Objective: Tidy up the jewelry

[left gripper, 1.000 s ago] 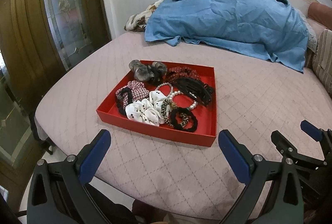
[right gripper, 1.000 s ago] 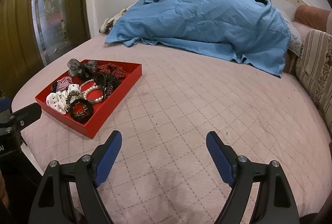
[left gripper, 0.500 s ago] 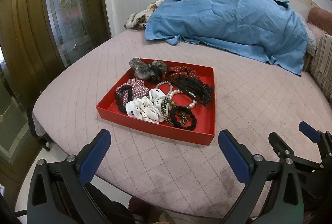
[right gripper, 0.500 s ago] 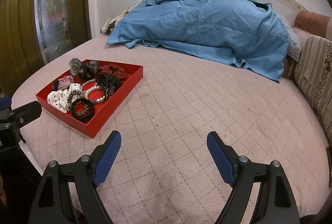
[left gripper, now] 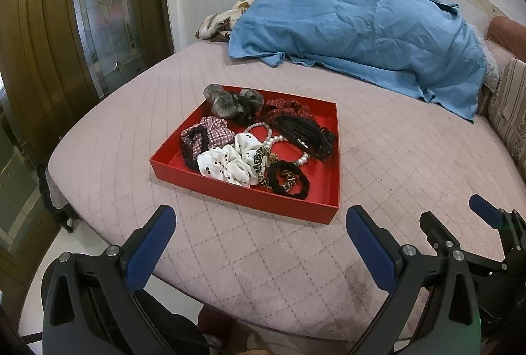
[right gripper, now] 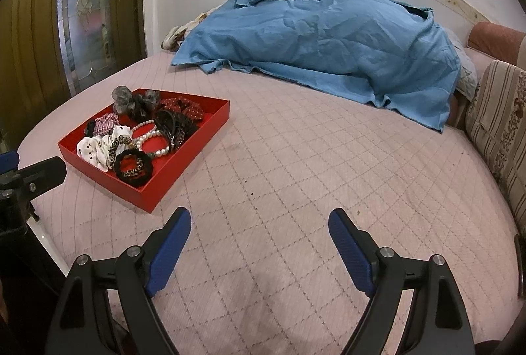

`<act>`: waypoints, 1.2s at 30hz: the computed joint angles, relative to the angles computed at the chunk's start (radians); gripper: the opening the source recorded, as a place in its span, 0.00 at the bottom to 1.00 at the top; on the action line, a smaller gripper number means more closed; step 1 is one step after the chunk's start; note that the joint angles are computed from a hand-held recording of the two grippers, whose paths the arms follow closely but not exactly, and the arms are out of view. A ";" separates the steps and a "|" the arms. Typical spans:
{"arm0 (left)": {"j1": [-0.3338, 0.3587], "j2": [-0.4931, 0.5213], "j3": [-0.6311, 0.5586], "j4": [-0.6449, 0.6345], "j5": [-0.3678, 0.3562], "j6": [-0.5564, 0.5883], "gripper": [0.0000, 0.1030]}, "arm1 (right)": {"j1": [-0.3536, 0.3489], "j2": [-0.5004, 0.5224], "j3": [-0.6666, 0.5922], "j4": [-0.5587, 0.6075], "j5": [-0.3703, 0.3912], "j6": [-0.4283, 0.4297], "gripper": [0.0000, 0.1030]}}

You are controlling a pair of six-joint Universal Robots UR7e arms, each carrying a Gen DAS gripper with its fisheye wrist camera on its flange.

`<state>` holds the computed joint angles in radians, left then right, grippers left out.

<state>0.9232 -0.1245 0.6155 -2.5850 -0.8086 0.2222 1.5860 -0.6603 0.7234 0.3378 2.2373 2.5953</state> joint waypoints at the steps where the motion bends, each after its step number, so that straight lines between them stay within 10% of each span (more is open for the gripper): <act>1: 0.000 0.000 0.001 0.001 0.001 -0.001 1.00 | 0.000 0.001 -0.001 0.001 0.001 -0.001 0.87; 36: 0.013 -0.014 0.013 0.033 -0.001 -0.047 1.00 | 0.006 0.005 0.006 0.003 0.013 -0.019 0.88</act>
